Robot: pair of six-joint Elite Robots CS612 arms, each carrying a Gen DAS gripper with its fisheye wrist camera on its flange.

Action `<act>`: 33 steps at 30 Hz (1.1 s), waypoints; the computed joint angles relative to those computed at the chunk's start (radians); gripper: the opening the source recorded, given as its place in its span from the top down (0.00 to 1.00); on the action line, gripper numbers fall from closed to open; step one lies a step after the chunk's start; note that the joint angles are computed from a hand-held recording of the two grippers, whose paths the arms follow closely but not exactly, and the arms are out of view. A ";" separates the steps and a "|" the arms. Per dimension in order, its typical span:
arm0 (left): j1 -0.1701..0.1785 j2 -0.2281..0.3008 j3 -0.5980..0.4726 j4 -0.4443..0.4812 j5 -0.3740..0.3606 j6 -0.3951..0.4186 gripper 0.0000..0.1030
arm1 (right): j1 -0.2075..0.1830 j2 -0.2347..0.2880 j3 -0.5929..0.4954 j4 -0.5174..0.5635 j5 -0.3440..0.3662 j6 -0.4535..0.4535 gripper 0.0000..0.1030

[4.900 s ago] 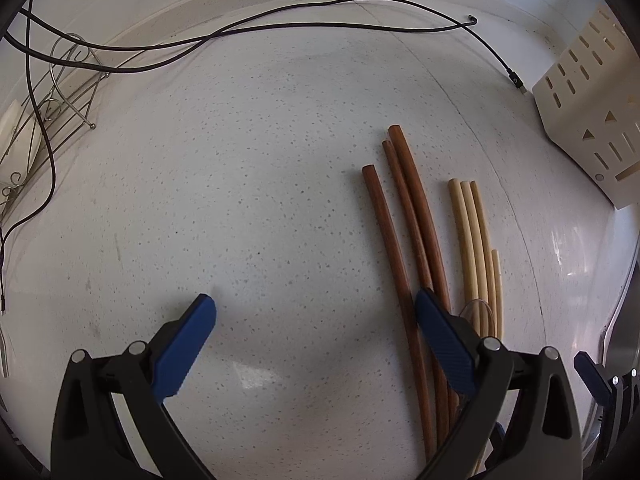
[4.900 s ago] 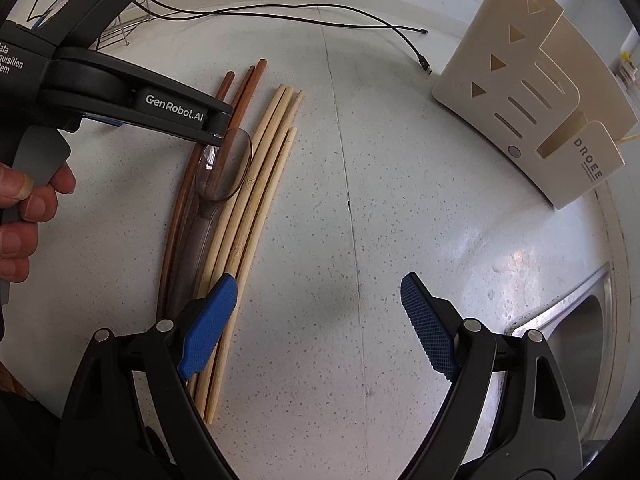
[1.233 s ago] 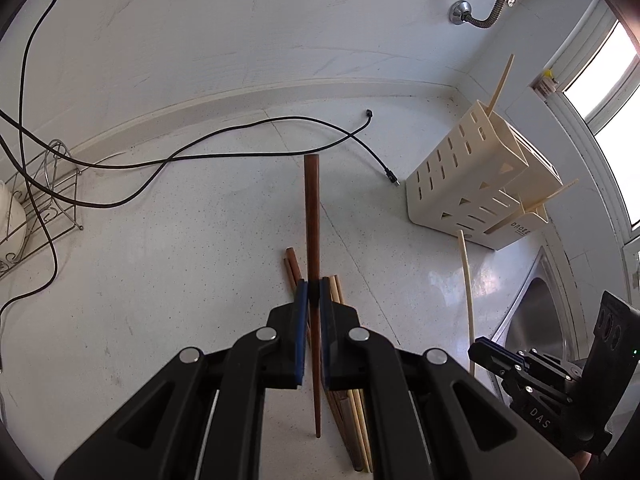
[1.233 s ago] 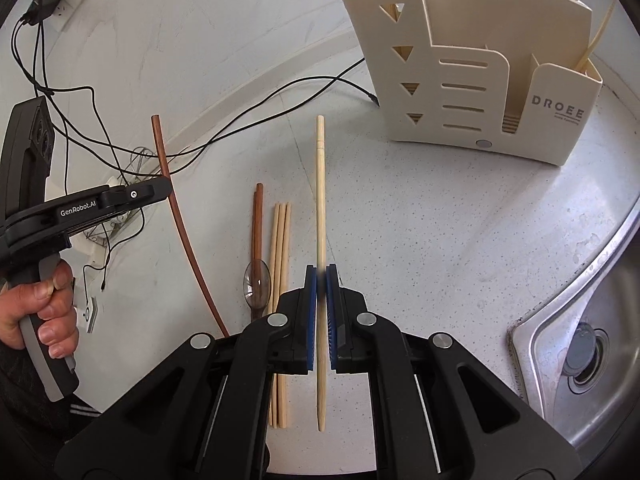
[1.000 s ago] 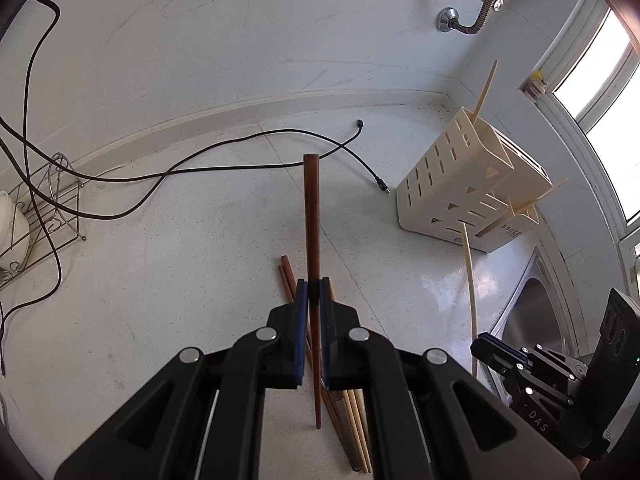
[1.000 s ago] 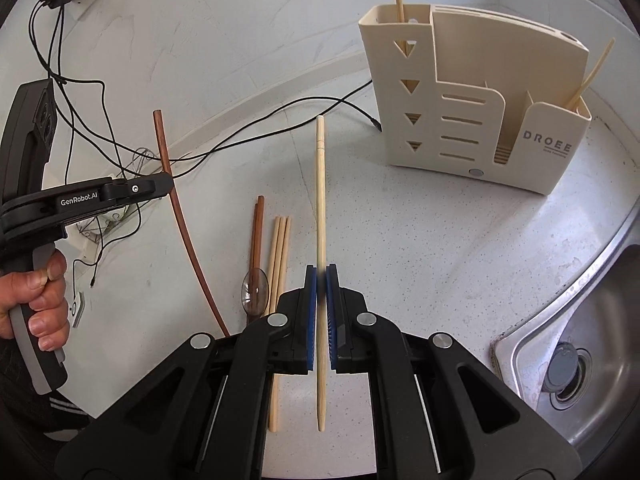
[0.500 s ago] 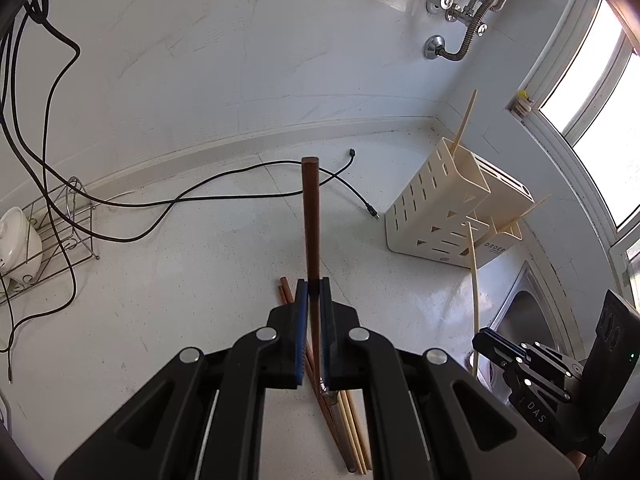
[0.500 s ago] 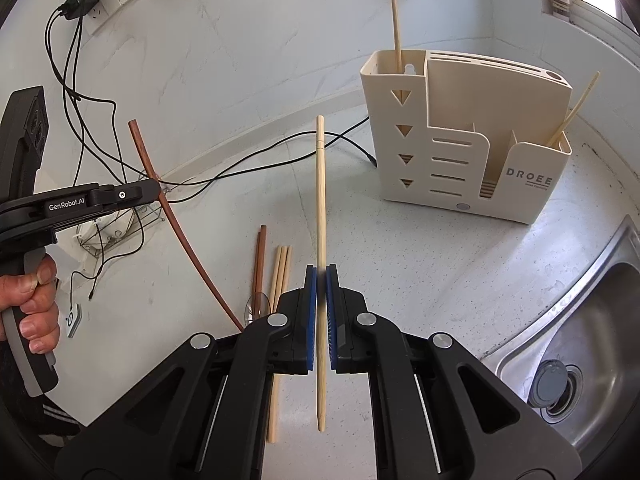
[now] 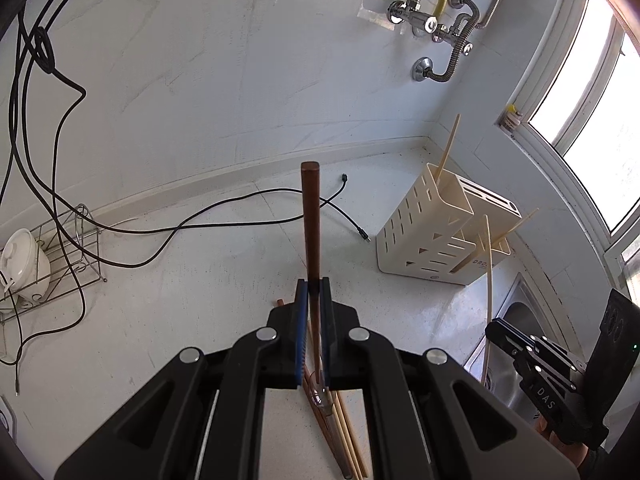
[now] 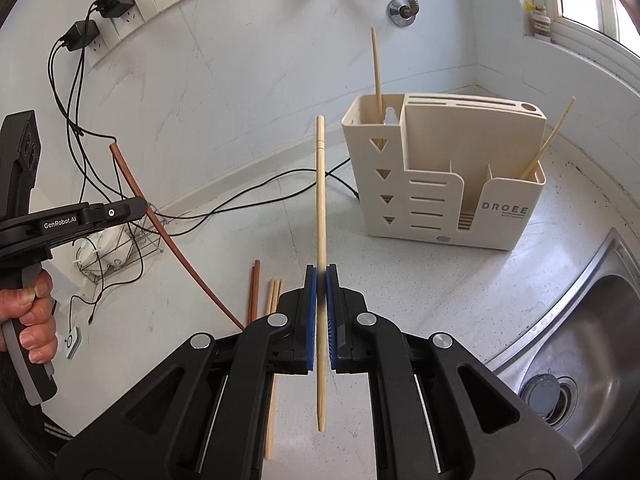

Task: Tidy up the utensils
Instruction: 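Lift both held chopsticks upright and carry them toward the cream utensil holder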

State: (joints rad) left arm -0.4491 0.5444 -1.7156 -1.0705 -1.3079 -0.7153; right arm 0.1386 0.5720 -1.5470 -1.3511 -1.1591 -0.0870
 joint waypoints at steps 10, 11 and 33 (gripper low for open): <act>-0.005 -0.030 0.040 -0.053 0.022 0.068 0.95 | -0.026 0.001 0.010 -0.163 0.002 0.092 0.96; -0.005 -0.034 0.044 -0.062 0.022 0.075 0.95 | -0.028 -0.001 0.015 -0.177 0.001 0.095 0.96; -0.014 -0.166 0.271 -0.422 0.040 0.258 0.95 | -0.102 -0.084 0.196 -0.541 0.054 0.245 0.96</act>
